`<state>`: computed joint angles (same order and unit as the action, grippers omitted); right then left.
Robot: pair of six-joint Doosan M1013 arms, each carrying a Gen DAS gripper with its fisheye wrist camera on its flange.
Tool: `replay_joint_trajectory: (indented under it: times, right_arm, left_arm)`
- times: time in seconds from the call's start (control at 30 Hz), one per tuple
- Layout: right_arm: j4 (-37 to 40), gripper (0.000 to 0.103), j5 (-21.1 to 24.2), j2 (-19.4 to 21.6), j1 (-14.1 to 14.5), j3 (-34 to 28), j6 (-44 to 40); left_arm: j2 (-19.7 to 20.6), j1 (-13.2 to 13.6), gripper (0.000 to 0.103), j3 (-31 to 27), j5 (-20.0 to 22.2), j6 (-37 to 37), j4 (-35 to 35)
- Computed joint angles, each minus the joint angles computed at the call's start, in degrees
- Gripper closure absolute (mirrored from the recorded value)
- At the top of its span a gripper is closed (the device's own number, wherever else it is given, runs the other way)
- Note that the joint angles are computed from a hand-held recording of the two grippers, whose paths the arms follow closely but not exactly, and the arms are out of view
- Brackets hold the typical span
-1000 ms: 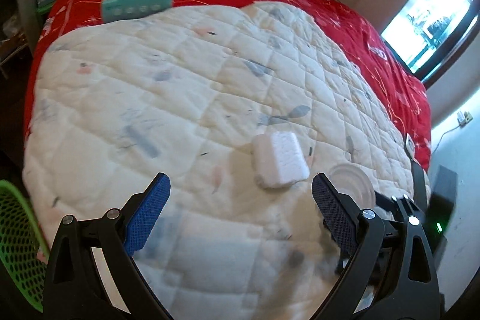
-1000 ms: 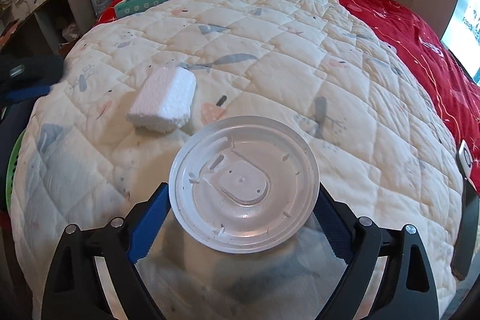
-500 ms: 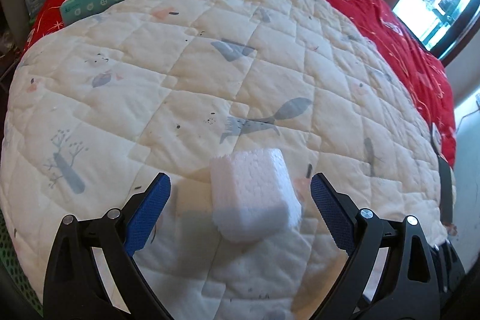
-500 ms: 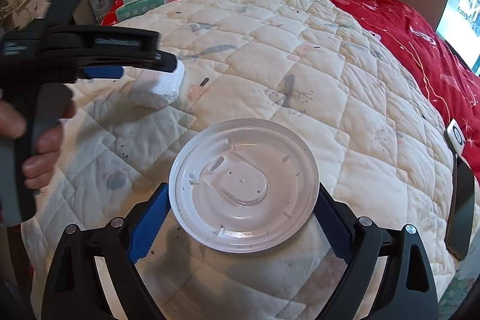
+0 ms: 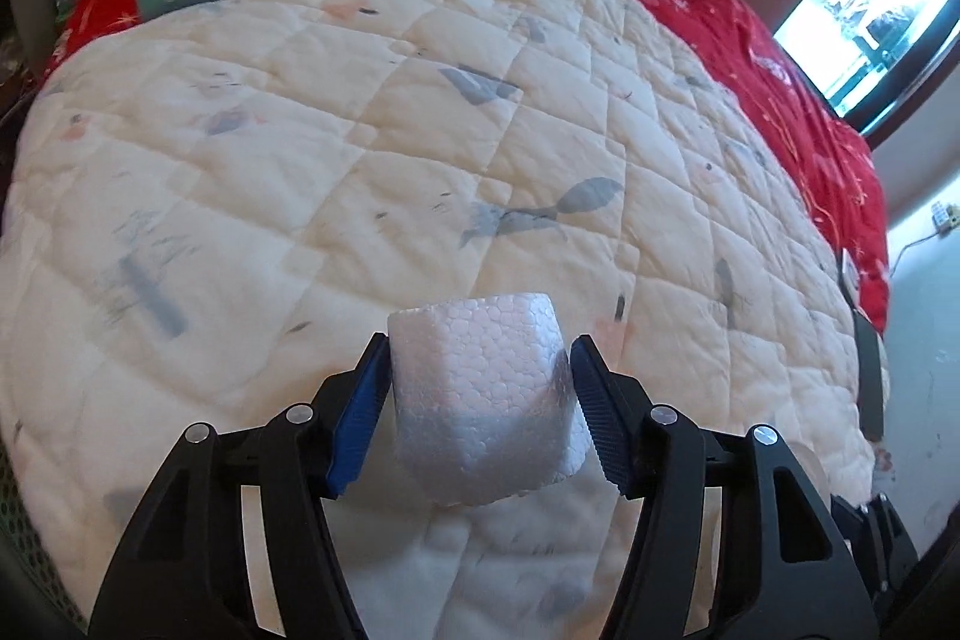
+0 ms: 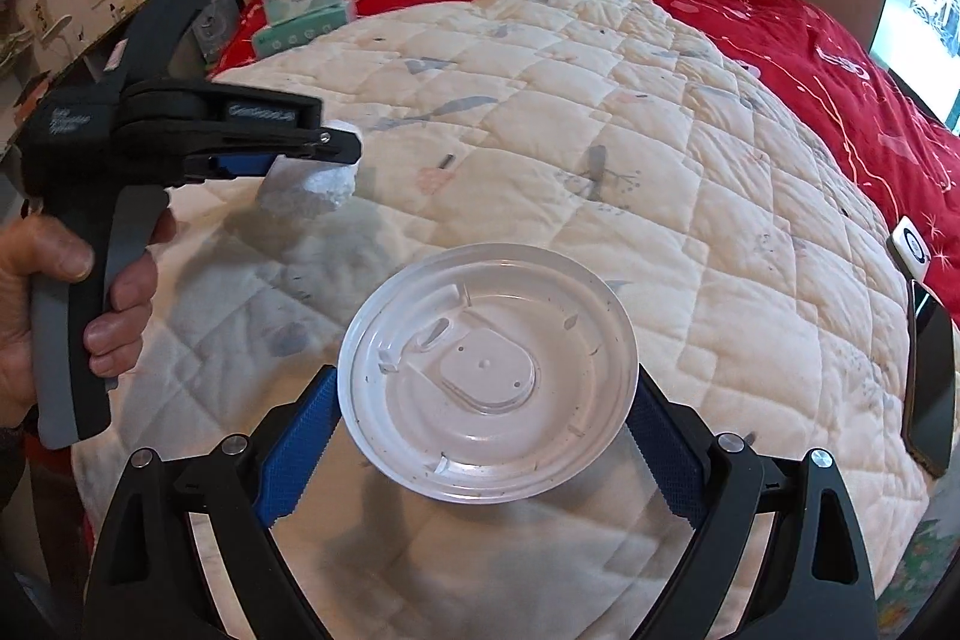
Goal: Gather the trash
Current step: 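Carry the foam block over the wastebasket with the left tool while the right tool carries the lid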
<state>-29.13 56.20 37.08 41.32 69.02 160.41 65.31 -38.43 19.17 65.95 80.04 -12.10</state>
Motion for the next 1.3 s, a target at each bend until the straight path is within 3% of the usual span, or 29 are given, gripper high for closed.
replay_joint_trajectory:
  times: [0.13,0.3,0.5,0.83,1.13,1.3]
  right_arm:
    - [-0.03,0.014,-0.50,0.83,1.23,-1.85,0.03]
    - [0.55,0.014,-0.54,2.74,2.76,-5.70,-1.53]
    - [1.27,0.014,-0.89,5.56,4.33,-11.20,-3.28]
    - [4.71,0.014,1.35,11.69,5.84,-22.74,-10.41]
    - [7.60,0.014,5.05,17.27,6.44,-33.53,-16.71]
    - [8.97,0.014,7.14,19.89,6.56,-38.55,-19.32]
  left_arm:
    - [-8.50,1.49,0.043,15.34,-8.17,1.40,-2.20]
    - [-17.01,3.14,0.043,29.71,-17.29,1.68,-0.18]
    - [-24.97,5.50,0.043,42.75,-25.83,-2.77,5.15]
    - [-31.52,9.18,0.043,53.46,-31.58,-12.32,15.51]
    - [-33.04,11.28,0.043,57.10,-31.68,-20.82,22.80]
    - [-32.96,12.42,0.043,57.74,-30.82,-23.15,23.56]
